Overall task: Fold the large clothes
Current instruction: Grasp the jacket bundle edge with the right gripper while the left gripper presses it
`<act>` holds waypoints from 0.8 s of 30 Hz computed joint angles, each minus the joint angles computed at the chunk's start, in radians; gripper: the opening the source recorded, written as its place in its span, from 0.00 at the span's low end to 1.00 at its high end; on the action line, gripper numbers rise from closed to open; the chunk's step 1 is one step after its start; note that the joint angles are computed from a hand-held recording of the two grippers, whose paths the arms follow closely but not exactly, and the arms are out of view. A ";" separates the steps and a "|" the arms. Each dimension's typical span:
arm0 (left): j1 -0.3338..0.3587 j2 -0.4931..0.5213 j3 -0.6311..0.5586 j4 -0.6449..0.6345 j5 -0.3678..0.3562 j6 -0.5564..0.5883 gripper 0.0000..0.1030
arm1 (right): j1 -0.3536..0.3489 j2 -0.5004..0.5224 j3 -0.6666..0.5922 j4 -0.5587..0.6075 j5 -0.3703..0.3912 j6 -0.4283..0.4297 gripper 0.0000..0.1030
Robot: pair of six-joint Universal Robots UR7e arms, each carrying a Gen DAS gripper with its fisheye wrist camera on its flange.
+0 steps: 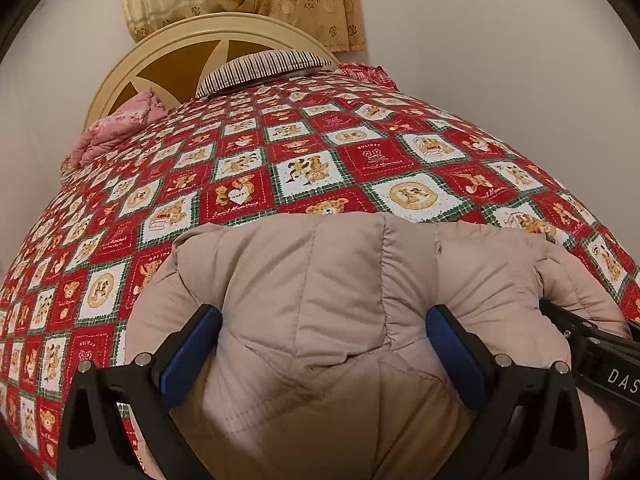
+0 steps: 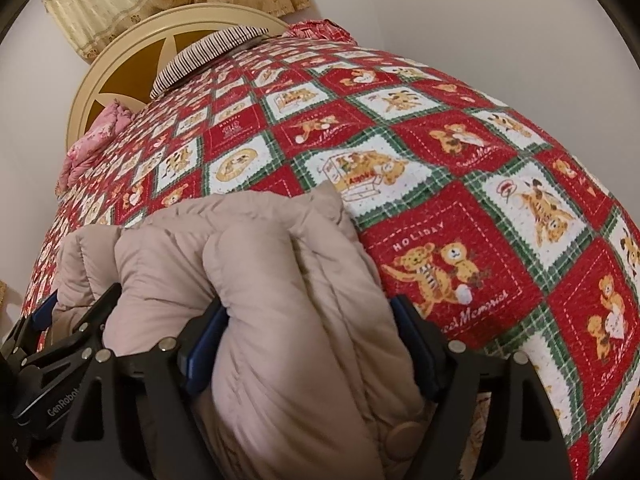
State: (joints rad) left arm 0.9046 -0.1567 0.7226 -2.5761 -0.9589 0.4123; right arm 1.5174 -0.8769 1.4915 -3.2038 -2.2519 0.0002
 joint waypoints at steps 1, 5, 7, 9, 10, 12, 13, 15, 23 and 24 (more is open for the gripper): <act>0.000 0.000 0.000 0.000 0.000 0.000 0.99 | -0.001 -0.001 0.000 0.002 0.001 0.001 0.78; 0.001 0.001 -0.001 -0.001 -0.001 0.001 0.99 | -0.001 -0.002 0.001 0.005 0.004 0.004 0.79; 0.001 0.000 -0.001 0.001 0.000 0.000 0.99 | -0.002 -0.003 0.001 0.010 0.007 0.010 0.79; 0.001 0.000 0.000 0.002 -0.001 0.000 0.99 | -0.002 -0.003 -0.001 0.019 0.008 0.014 0.80; 0.002 0.000 -0.001 0.003 -0.001 0.000 0.99 | -0.003 -0.003 -0.001 0.023 0.010 0.016 0.80; 0.002 0.000 0.001 0.000 0.002 0.002 0.99 | -0.003 -0.003 -0.002 0.026 0.010 0.018 0.81; 0.002 0.000 0.001 0.000 0.002 0.002 0.99 | -0.003 -0.003 -0.001 0.024 0.009 0.017 0.81; 0.003 0.000 0.001 0.001 0.001 0.002 0.99 | -0.002 -0.002 -0.003 0.027 0.009 0.020 0.81; 0.004 -0.002 0.003 0.000 0.004 0.006 0.99 | -0.009 -0.010 0.005 0.036 0.035 0.031 0.82; 0.004 -0.001 0.002 0.000 0.004 0.006 0.99 | -0.012 -0.014 0.006 0.041 0.043 0.033 0.82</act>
